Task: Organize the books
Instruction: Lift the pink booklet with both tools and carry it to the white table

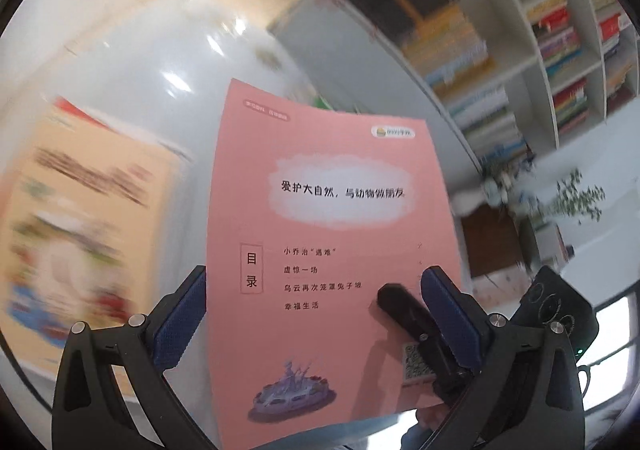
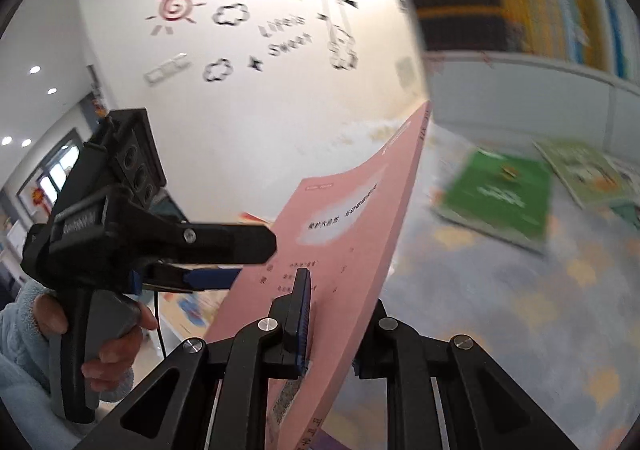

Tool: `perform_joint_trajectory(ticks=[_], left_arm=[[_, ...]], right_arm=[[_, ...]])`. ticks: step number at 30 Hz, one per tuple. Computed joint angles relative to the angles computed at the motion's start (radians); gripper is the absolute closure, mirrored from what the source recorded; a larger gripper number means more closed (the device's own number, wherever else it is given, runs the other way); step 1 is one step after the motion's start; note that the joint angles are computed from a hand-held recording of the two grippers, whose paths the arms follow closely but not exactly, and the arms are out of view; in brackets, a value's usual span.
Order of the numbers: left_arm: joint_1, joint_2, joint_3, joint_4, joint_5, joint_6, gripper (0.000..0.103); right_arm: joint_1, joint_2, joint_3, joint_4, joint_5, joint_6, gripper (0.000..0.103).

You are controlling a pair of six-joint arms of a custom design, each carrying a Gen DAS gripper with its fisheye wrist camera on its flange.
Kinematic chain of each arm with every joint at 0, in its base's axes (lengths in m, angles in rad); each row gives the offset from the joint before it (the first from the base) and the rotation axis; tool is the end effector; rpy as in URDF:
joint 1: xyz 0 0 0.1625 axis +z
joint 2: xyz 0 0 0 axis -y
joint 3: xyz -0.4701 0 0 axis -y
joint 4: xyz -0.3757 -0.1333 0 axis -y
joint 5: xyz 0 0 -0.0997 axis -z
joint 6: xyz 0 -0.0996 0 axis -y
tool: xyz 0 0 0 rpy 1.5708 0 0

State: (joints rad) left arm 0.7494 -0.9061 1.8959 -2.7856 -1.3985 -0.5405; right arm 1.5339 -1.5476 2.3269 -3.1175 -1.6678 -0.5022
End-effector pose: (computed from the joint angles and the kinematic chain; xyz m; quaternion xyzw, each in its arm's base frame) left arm -0.3480 -0.5292 0.1451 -0.1290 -0.9816 0.1407 0.0040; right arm 0.1081 -0.4230 0.3663 0.1959 -0.9054 0.3484 0.1429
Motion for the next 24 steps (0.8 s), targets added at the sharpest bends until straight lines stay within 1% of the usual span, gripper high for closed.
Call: perform_joint_trajectory(ticks=[1, 2, 5, 7, 8, 10, 11, 12, 14, 16, 17, 21, 24], left_arm=[[0.005, -0.036, 0.011, 0.012, 0.039, 0.004, 0.002], [0.010, -0.060, 0.020, 0.016, 0.063, 0.009, 0.002], [0.031, -0.103, 0.037, 0.030, 0.144, 0.018, 0.002], [0.050, -0.111, 0.039, 0.099, 0.222, 0.020, 0.002], [0.064, -0.108, 0.034, 0.138, 0.247, 0.018, 0.002], [0.108, -0.092, 0.023, 0.225, 0.279, -0.008, 0.002], [0.127, -0.086, 0.019, 0.248, 0.278, -0.017, 0.002], [0.141, -0.081, 0.017, 0.257, 0.275, -0.021, 0.002], [0.163, -0.067, 0.027, 0.250, 0.276, -0.026, 0.002], [0.142, -0.053, 0.041, 0.224, 0.324, 0.002, 0.002], [0.135, -0.048, 0.038, 0.230, 0.333, 0.011, 0.002], [0.133, -0.015, -0.006, 0.243, 0.321, 0.038, 0.002], [0.147, 0.000, -0.040, 0.263, 0.306, 0.057, 0.002]], right_arm=[[0.020, 0.025, -0.006, -0.012, 0.009, 0.008, 0.087], [0.039, 0.051, -0.011, -0.023, 0.017, 0.019, 0.088], [0.087, 0.145, -0.021, -0.066, 0.059, 0.062, 0.087], [0.105, 0.216, -0.029, -0.101, 0.076, 0.068, 0.087], [0.115, 0.252, -0.034, -0.113, 0.078, 0.072, 0.087], [0.147, 0.349, -0.059, -0.118, 0.029, 0.075, 0.087], [0.160, 0.388, -0.069, -0.120, -0.005, 0.071, 0.087], [0.181, 0.439, -0.077, -0.131, -0.056, 0.067, 0.087], [0.200, 0.495, -0.080, -0.157, -0.116, 0.070, 0.087], [0.205, 0.519, -0.072, -0.181, -0.149, 0.088, 0.087], [0.210, 0.529, -0.074, -0.187, -0.160, 0.093, 0.087], [0.232, 0.561, -0.070, -0.263, -0.243, 0.069, 0.087], [0.234, 0.575, -0.070, -0.292, -0.278, 0.092, 0.086]])
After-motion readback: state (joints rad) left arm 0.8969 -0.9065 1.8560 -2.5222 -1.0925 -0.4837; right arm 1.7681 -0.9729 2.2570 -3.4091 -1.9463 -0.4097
